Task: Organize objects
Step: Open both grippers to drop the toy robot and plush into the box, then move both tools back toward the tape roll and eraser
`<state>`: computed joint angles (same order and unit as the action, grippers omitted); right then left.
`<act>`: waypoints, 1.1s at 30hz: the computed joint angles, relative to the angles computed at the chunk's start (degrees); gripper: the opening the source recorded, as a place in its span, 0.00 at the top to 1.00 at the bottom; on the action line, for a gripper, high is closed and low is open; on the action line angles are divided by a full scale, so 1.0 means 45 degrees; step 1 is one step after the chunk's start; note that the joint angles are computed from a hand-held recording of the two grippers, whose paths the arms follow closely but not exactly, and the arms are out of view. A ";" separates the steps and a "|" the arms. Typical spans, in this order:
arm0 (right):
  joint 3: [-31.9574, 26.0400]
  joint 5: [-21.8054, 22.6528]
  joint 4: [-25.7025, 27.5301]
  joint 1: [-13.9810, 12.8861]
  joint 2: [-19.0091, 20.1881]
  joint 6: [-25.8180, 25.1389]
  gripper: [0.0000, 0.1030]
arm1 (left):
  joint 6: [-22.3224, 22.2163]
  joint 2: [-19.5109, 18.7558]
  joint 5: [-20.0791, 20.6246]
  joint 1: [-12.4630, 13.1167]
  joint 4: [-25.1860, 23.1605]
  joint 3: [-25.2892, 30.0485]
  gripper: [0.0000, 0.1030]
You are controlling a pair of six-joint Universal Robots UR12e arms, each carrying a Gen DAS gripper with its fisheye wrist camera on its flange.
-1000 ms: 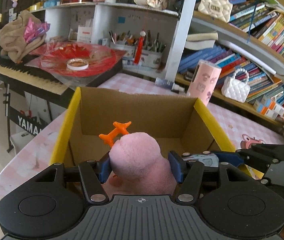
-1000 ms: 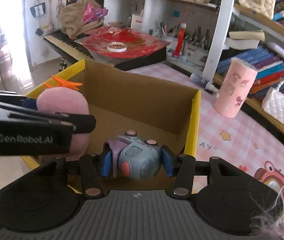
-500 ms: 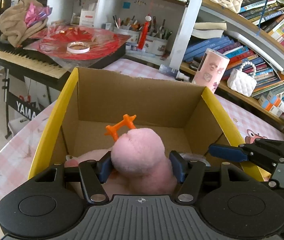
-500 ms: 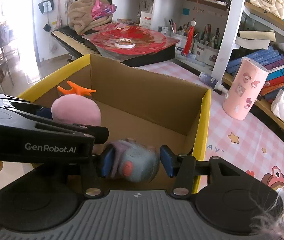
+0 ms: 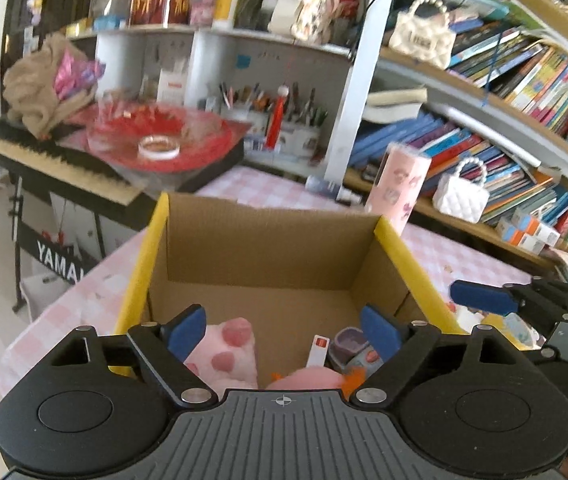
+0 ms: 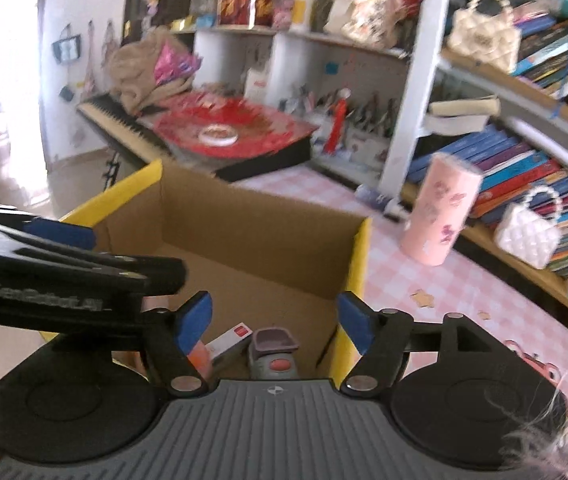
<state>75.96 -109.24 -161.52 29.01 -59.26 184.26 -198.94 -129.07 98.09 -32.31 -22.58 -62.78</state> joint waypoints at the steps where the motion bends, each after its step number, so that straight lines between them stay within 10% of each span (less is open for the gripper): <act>1: 0.0084 -0.0186 -0.0118 0.0039 -0.0060 0.0113 0.29 | 0.0019 0.0075 0.0071 -0.0023 0.0131 -0.0111 0.13; 14: 0.1170 -0.2231 -0.0603 0.0855 -0.0736 0.1483 0.23 | 0.0235 0.1236 0.0407 -0.0138 0.1787 -0.2248 0.06; 33: 0.1635 -0.4129 0.3064 0.1981 -0.1213 0.6343 0.23 | 0.0778 0.2615 0.0487 -0.0209 0.1054 -0.4366 0.05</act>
